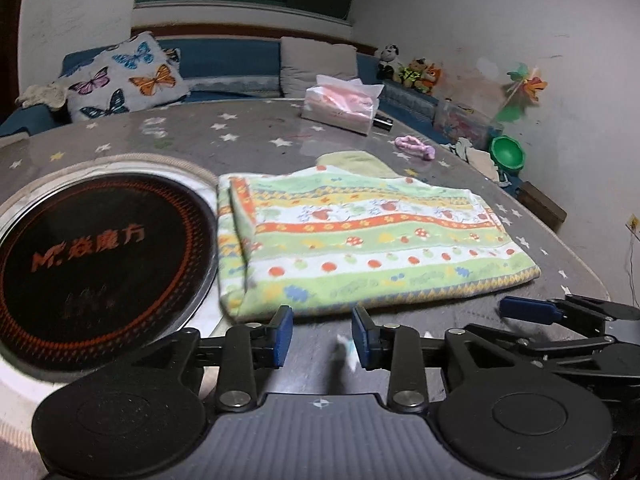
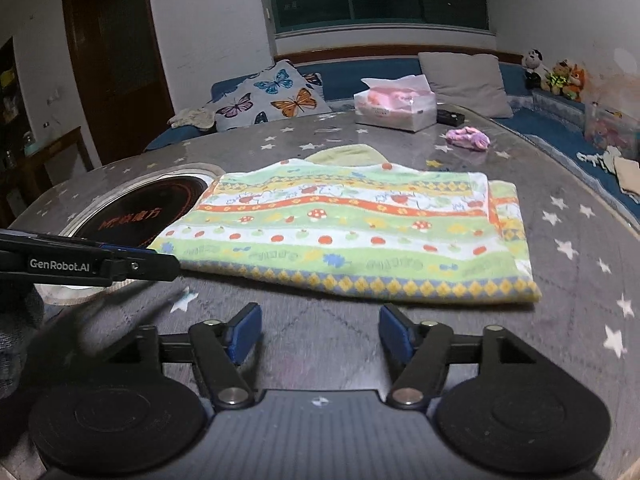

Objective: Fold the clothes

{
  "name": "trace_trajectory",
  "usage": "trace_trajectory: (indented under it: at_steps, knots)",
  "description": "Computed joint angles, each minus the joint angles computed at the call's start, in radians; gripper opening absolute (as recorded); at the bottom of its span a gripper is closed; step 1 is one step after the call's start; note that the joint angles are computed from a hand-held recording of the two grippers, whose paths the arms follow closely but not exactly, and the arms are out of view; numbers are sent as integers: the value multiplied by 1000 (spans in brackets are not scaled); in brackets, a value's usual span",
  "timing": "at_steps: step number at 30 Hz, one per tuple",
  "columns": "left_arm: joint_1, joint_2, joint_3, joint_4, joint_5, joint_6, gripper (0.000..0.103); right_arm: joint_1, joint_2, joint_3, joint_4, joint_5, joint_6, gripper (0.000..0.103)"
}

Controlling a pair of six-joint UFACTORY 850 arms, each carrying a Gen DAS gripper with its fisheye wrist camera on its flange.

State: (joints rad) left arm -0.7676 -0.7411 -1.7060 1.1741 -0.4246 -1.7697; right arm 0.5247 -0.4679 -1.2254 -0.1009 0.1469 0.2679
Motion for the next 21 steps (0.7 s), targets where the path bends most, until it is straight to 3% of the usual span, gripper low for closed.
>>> trace_trajectory:
  at_steps: [11,14,21]
  knots:
    - [-30,45,64,16,-64,-37,77,26,38,54,291,39,-238,103]
    - [-37,53,78,25,-78,-48,87,36,47,66,422,49,-360,103]
    - [-57,63,91,40,-123,-48,103,42,67,91,544,62,-442,103]
